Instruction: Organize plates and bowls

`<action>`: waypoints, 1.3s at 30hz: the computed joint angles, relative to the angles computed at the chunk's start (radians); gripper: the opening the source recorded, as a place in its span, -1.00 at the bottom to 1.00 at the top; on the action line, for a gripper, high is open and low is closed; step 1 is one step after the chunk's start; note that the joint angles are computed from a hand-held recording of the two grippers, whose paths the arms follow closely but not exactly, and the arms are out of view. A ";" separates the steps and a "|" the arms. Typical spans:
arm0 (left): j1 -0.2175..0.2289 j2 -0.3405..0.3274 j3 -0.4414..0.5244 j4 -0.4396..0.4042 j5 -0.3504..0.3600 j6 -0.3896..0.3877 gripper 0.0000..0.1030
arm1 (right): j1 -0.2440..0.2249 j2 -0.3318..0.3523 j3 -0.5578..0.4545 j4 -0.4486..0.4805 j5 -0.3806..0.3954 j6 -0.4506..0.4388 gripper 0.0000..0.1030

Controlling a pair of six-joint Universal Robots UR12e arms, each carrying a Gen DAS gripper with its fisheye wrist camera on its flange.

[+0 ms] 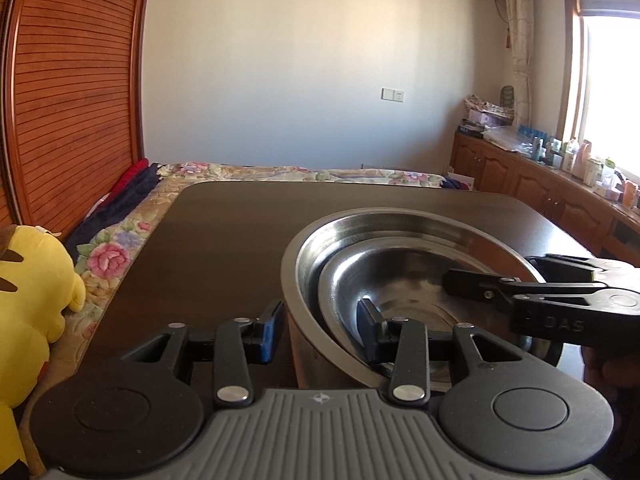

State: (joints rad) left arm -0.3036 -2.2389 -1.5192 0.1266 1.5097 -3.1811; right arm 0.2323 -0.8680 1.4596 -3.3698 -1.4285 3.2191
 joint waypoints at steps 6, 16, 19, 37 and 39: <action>-0.003 0.003 -0.001 0.005 0.029 -0.017 0.09 | -0.003 -0.013 0.019 -0.010 -0.022 0.020 0.05; -0.017 0.018 -0.009 0.061 0.089 -0.021 0.62 | -0.006 -0.044 0.063 -0.066 -0.102 0.028 0.11; -0.022 0.022 -0.010 0.084 0.098 -0.019 0.75 | -0.004 -0.056 0.079 -0.082 -0.131 0.022 0.18; -0.065 0.042 0.003 0.100 0.137 0.033 1.00 | 0.001 -0.109 0.128 -0.124 -0.271 0.024 1.00; -0.073 0.042 0.008 0.104 0.152 0.036 1.00 | 0.001 -0.115 0.130 -0.113 -0.284 0.036 1.00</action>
State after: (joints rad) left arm -0.3767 -2.1974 -1.5117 0.2304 1.6617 -3.1452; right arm 0.2334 -0.9826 1.5898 -3.4828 -1.7121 3.2548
